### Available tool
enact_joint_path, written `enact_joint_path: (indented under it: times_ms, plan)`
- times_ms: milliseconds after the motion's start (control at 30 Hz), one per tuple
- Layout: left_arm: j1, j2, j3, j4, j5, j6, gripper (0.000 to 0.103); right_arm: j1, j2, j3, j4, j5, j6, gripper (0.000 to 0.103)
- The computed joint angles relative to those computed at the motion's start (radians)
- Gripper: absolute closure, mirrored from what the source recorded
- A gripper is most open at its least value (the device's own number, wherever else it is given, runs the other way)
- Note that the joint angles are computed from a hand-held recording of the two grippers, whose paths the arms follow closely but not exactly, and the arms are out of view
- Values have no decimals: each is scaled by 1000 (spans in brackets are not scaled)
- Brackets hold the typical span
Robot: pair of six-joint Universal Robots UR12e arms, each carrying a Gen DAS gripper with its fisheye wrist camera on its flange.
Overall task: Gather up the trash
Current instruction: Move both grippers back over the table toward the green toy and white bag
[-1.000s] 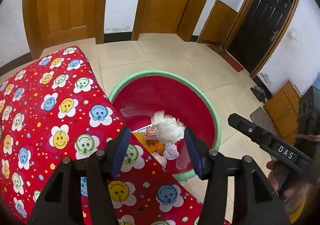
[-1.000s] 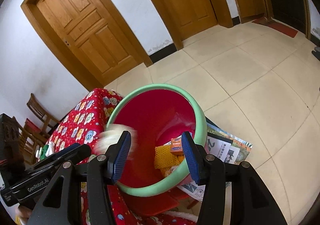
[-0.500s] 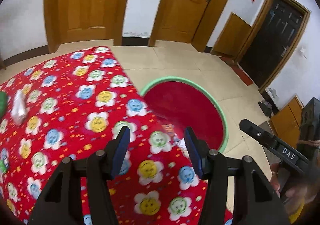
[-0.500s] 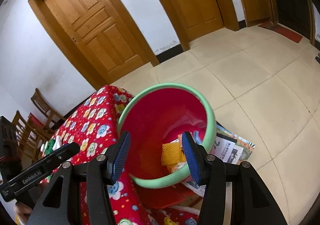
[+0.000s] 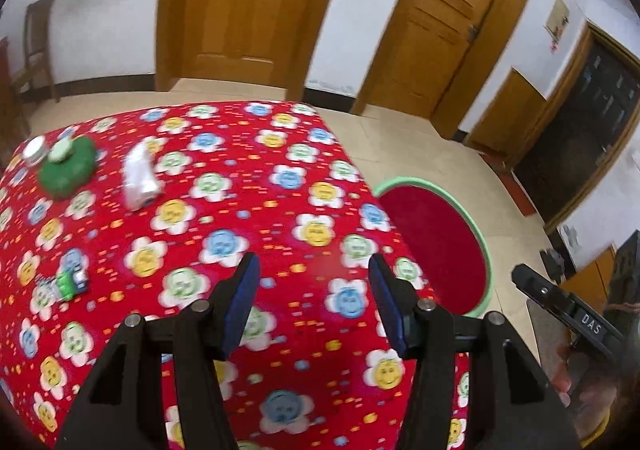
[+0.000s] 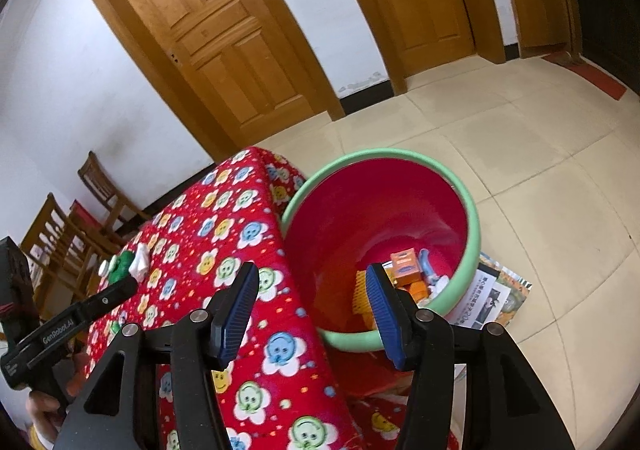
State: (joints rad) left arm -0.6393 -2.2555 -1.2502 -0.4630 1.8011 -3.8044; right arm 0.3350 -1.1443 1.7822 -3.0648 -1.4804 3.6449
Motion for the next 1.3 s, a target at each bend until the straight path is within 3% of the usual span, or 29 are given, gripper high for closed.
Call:
enact_joint_path:
  times_ms: [400,700,1000,1300]
  plan:
    - [25,90,-165,30,115,-133,47,32,7,-27,38,1,-32,45]
    - [50,136,-250,-9,178,-208,47,52,16,-50,80,-5,-53,45]
    - [86,140,-284,-53,153,-236,47,68,32,-78,119,-9,-66,44]
    - [99,125,-289,-38,126,-244,47,85,54,-125,173,-16,-104,44]
